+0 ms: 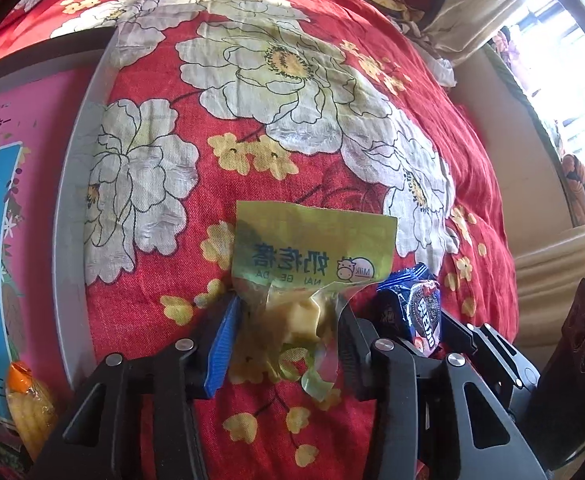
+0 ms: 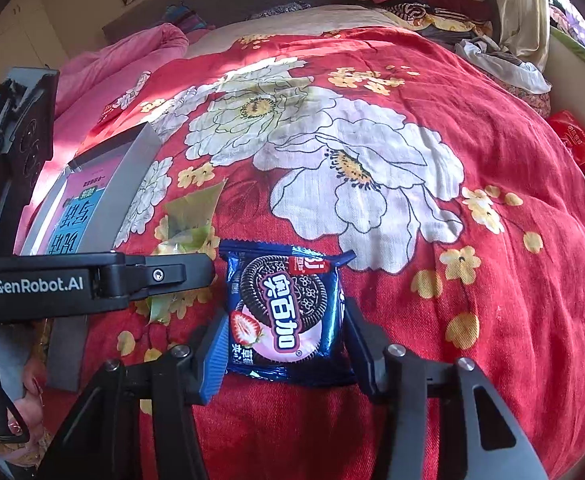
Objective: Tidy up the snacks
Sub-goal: 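Carry the yellow-green bag with the left tool while the right tool carries the cookie pack over the tray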
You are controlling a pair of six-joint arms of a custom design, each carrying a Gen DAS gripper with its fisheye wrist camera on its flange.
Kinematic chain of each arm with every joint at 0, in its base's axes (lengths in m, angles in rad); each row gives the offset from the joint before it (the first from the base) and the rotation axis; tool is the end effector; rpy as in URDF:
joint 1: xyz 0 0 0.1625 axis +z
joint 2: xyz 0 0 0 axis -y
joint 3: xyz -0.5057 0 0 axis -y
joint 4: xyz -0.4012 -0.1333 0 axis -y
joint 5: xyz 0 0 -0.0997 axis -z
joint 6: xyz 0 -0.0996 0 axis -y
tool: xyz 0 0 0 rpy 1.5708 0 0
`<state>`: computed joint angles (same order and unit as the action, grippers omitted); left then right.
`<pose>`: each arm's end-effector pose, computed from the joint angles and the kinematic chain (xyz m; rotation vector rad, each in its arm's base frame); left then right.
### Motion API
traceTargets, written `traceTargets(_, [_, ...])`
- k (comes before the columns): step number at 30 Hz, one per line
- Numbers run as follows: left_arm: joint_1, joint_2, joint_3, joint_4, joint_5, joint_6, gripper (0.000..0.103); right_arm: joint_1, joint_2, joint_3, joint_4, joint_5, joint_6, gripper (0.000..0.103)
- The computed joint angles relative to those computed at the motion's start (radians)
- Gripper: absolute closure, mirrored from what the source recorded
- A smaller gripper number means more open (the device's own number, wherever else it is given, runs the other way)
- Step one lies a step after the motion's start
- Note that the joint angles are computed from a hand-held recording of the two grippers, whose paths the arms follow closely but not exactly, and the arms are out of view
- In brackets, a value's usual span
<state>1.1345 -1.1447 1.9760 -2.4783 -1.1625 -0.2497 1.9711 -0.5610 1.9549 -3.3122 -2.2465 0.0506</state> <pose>-0.0909 -0.6039 0.2430 0.2361 2.7577 -0.2921 0.3066 -0.5424 -0.0025 0.2819 -2.4781 0.6214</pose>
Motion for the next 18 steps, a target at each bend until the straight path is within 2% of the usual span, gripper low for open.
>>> traceTargets(2, [0.005, -0.011, 0.002, 0.000, -0.009, 0.004, 0.064, -0.004, -0.006, 0.005, -0.008, 0.021, 0.005, 0.051])
traceTargets(5, [0.007, -0.032, 0.011, -0.011, -0.033, 0.006, 0.064, -0.009, -0.016, 0.016, -0.030, 0.063, 0.010, 0.051])
traceTargets(11, [-0.017, -0.086, 0.042, -0.031, -0.065, 0.024, 0.064, 0.004, -0.020, 0.030, -0.108, 0.101, -0.028, 0.051])
traceTargets(18, [-0.057, -0.187, 0.085, -0.063, -0.040, 0.042, 0.064, 0.022, -0.023, 0.044, -0.209, 0.153, -0.083, 0.051])
